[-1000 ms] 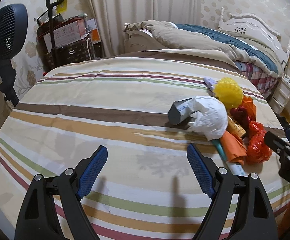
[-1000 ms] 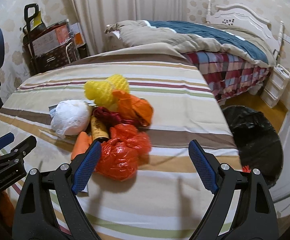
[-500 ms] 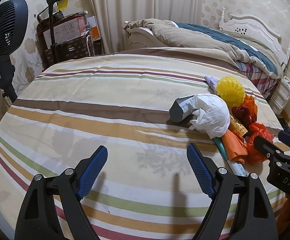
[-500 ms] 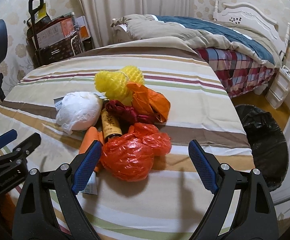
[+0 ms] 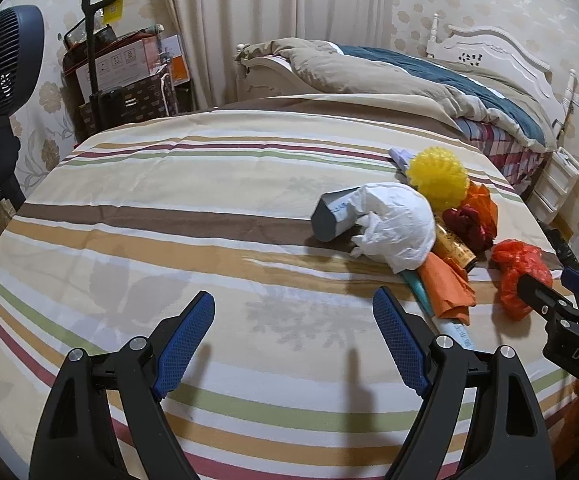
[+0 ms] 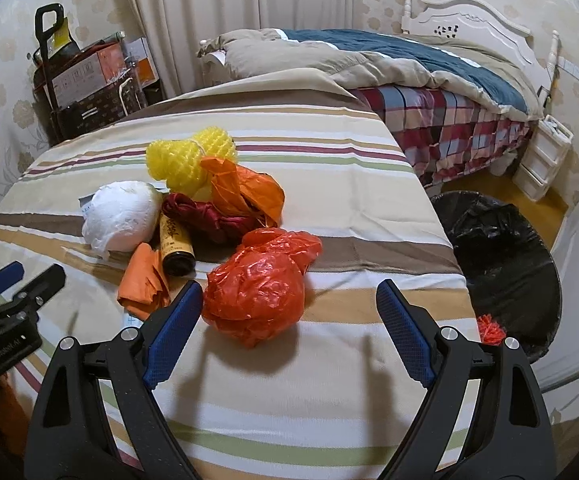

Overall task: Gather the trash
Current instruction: 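Grasp the red plastic bag with the right gripper while the left grasps the white bag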

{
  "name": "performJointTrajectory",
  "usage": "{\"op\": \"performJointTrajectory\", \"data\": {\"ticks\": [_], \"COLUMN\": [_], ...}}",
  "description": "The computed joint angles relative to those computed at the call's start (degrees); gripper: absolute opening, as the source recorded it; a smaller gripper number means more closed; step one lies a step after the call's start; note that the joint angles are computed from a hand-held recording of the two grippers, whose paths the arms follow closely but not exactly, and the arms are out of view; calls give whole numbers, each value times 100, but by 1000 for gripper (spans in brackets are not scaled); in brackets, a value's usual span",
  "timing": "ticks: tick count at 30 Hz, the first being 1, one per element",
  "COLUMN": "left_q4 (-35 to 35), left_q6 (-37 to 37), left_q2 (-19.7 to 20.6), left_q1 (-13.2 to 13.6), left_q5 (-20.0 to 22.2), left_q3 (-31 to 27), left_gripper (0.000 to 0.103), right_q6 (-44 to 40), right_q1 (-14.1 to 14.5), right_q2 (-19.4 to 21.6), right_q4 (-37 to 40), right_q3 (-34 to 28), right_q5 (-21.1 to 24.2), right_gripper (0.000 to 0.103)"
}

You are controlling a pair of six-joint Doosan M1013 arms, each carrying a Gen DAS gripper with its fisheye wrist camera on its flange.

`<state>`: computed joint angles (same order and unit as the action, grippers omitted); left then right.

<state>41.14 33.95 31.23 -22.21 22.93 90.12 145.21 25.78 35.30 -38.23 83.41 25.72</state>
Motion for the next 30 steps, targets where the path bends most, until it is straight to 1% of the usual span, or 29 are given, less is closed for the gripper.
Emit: {"op": "performJointTrajectory", "data": {"ticks": [5, 6, 7, 8, 9, 10, 11, 13, 14, 21, 24, 26, 27, 30], "left_q4": [-180, -181, -178, -207, -216, -234, -257, -280, -318, -431, -507, -597, -648, -714], "left_q6": [181, 187, 194, 236, 248, 269, 294, 318, 358, 546, 687, 803, 874, 976], "left_q2": [22, 26, 33, 44, 50, 55, 62, 72, 79, 159, 239, 293, 324, 387], "left_q1": [-9, -15, -22, -28, -33, -36, -38, -42, -45, -95, -124, -133, -138, -148], "left_q5": [-22, -22, -14, -2, 2, 2, 0, -8, -17, -60, -11, 20, 42, 77], "left_q3": [-42, -45, -52, -67, -76, -87, -104, -125, -147, -316, -454, -536, -583, -666], "left_gripper": [81, 81, 81, 81, 81, 81, 81, 81, 81, 81, 81, 81, 81, 81], "right_q6": [8, -46, -105, -235, -322, -434, -551, -578, -578, -501, -575, -440, -406, -384], "right_q1": [-10, -10, -11, -25, -43, -64, -85, -108, -120, -170, -198, -216, -225, -269], "right_q2": [13, 17, 21, 26, 24, 20, 20, 18, 15, 1, 6, 5, 3, -15], "right_q4": [11, 55, 106, 234, 341, 488, 645, 695, 705, 623, 678, 581, 569, 625], "right_q3": [-12, -22, -32, -39, -33, -24, -22, -6, 2, 44, 54, 68, 75, 120], "right_q5": [-64, -50, -44, -80, -130, -185, -224, -253, -268, -325, -336, -342, -336, -420], "right_gripper": [85, 81, 74, 69, 60, 54, 52, 44, 42, 41, 41, 49, 56, 63]}}
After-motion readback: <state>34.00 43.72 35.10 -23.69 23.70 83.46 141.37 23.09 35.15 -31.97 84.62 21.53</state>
